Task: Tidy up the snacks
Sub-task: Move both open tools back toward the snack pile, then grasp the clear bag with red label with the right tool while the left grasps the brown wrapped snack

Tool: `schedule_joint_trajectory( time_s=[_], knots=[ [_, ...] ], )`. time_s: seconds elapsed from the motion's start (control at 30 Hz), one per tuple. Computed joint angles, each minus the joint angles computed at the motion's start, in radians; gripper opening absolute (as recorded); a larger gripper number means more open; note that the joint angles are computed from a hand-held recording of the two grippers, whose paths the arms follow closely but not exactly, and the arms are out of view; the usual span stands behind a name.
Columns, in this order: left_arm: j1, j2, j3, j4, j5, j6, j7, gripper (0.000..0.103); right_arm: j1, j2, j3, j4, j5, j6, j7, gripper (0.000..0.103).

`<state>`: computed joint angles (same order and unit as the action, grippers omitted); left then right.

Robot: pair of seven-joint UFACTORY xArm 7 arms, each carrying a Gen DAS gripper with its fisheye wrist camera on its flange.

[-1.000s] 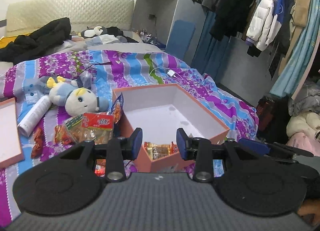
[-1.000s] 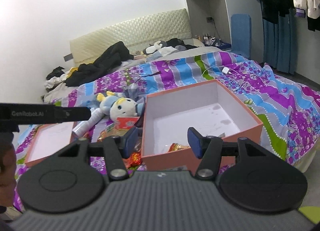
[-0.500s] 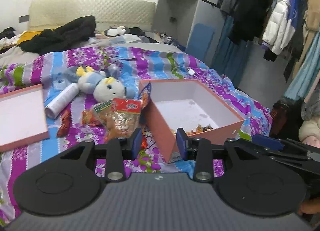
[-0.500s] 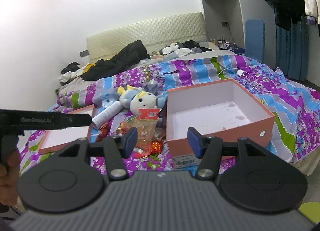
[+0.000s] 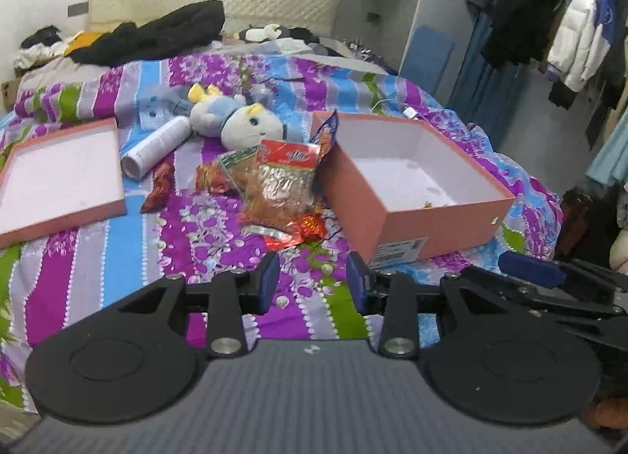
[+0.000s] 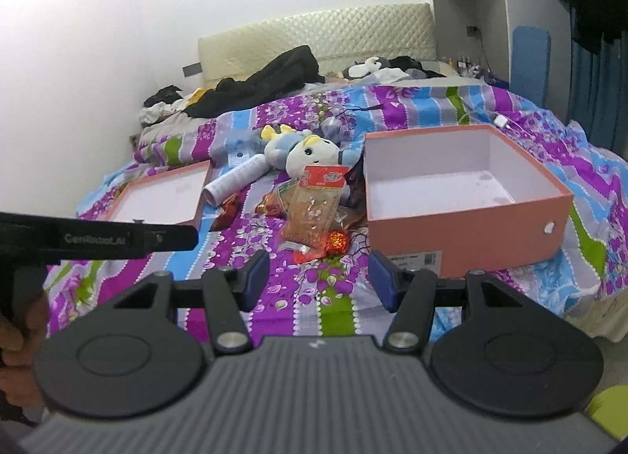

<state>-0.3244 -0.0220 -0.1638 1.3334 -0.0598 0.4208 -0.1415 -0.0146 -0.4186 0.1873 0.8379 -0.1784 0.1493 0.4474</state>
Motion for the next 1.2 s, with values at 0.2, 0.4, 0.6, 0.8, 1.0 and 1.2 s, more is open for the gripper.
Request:
schedule_joint_trajectory(
  time_s=[0.2, 0.4, 0.6, 0.8, 1.0, 1.2],
  knots=[
    [0.017, 0.022, 0.015, -0.030, -0.009, -0.047, -0.005, 0.043, -0.116, 0.079, 0.116, 0.034, -0.116, -0.053, 0.102, 0.058],
    [0.047, 0.071, 0.030, -0.031, -0.076, -0.055, 0.030, 0.043, -0.198, 0.161, 0.203, 0.082, -0.276, -0.065, 0.230, 0.058],
    [0.081, 0.152, 0.036, 0.016, -0.101, -0.058, 0.041, 0.053, -0.255, 0.274, 0.266, 0.169, -0.525, -0.048, 0.401, 0.058],
    [0.110, 0.310, 0.046, 0.155, -0.092, -0.053, 0.060, 0.056, -0.245, 0.440, 0.272, 0.322, -0.868, 0.023, 0.639, 0.057],
    [0.117, 0.508, 0.075, 0.382, -0.020, -0.007, 0.049, 0.056, -0.136, 0.609, 0.187, 0.477, -1.007, 0.063, 0.734, 0.057],
    [0.134, 0.717, 0.076, 0.676, 0.019, 0.073, 0.110, 0.056, -0.039, 0.749, 0.103, 0.625, -1.011, 0.096, 0.732, 0.058]
  ],
)
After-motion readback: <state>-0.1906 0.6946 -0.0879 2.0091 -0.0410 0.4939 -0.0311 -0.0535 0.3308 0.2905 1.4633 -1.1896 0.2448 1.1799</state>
